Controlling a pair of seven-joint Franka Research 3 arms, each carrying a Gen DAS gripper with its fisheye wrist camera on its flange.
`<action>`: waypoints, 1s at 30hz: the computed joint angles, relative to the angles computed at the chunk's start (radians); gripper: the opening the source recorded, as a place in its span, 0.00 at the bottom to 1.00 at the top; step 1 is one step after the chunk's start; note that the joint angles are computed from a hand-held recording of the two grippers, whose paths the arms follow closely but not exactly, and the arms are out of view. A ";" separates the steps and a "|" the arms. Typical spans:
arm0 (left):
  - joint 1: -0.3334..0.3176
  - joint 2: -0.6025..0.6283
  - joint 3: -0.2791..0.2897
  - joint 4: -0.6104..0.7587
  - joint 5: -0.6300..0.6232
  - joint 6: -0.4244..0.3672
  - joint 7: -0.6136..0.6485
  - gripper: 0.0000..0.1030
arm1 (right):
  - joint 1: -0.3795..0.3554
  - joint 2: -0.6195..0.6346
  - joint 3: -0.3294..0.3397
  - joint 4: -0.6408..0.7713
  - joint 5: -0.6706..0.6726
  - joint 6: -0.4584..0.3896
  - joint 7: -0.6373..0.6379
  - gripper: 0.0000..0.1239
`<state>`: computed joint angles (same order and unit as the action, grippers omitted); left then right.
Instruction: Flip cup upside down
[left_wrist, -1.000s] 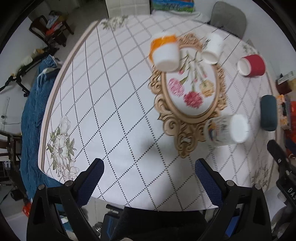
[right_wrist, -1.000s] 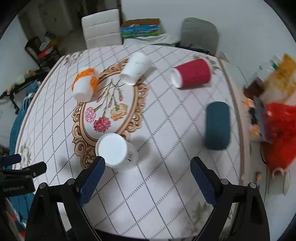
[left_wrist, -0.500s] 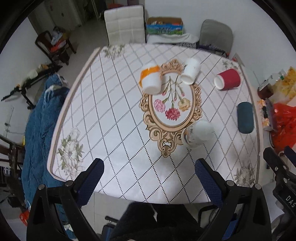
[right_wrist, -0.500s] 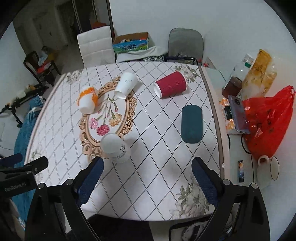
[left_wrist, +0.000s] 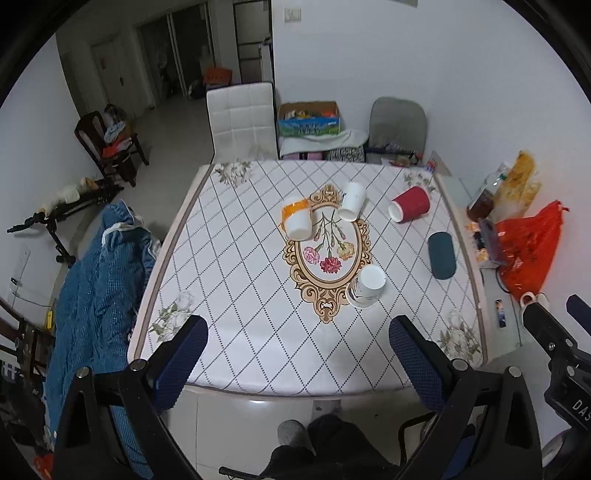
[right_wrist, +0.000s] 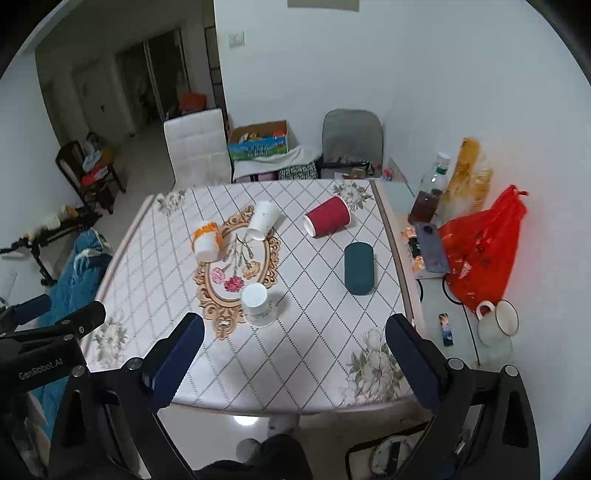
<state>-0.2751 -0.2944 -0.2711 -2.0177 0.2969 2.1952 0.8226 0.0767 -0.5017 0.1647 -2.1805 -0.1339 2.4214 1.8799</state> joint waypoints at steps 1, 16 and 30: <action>-0.005 -0.027 0.005 -0.015 -0.010 -0.002 0.010 0.98 | 0.003 -0.020 0.004 -0.008 0.002 -0.008 0.006 0.81; -0.027 -0.238 -0.016 -0.116 -0.041 -0.029 0.013 0.98 | 0.014 -0.267 0.056 -0.076 0.033 -0.109 0.030 0.81; -0.030 -0.216 -0.050 -0.074 0.009 -0.061 -0.051 0.98 | 0.002 -0.269 0.029 -0.068 0.079 -0.089 -0.061 0.81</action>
<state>-0.3054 -0.5103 -0.3210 -2.0920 0.3060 2.1341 0.7717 0.0790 -0.7704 0.1933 -2.2485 -0.0551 2.3322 1.8186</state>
